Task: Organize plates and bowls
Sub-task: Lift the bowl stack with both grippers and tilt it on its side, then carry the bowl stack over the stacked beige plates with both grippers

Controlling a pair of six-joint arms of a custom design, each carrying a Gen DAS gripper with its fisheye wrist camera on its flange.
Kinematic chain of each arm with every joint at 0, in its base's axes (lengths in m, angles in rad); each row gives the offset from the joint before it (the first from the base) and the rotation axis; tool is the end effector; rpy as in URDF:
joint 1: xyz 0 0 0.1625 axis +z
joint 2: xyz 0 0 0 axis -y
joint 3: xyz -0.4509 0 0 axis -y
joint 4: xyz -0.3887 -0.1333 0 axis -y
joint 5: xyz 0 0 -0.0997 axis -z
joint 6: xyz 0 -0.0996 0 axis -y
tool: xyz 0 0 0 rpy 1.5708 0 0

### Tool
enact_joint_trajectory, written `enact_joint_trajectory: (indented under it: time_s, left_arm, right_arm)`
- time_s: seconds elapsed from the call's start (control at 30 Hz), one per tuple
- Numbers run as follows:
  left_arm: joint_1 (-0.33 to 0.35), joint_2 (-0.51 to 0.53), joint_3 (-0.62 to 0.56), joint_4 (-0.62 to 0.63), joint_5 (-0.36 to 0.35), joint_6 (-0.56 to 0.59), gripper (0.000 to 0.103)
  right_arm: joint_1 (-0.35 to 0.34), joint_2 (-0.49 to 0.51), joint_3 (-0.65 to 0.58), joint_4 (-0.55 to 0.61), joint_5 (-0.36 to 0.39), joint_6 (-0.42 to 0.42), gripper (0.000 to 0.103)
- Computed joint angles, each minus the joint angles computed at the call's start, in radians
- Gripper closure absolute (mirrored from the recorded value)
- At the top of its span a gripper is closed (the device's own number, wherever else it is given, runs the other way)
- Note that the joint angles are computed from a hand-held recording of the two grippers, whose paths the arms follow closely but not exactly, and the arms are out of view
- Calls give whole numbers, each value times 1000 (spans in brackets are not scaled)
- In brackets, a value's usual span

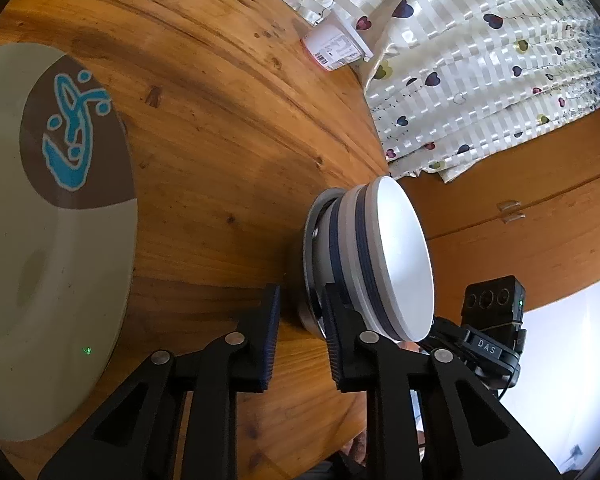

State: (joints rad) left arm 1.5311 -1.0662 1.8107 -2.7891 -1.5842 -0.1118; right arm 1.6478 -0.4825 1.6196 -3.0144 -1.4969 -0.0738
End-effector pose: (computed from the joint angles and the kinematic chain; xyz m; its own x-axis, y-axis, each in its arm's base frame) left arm 0.1065 -0.6427 0.2507 -0.9966 -0.0537 0.0628 -0.0763 0.8887 -0.4521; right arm 0.1931 -0.6749 -0.0456 -0.9845 -0.1687 -0.0479 -0.1463 0.9407 -0.3061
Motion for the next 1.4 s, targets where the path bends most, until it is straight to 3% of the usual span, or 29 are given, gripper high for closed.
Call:
enact_joint_trajectory:
  time_s: [0.23, 1.4]
  left_arm:
    - [-4, 3, -4, -3, -10, 20, 95]
    - [-31, -32, 17, -41, 50, 62, 95]
  right_arm:
    - [-10, 2, -3, 3, 25, 9, 95]
    - [35, 13, -49, 23, -20, -29, 96]
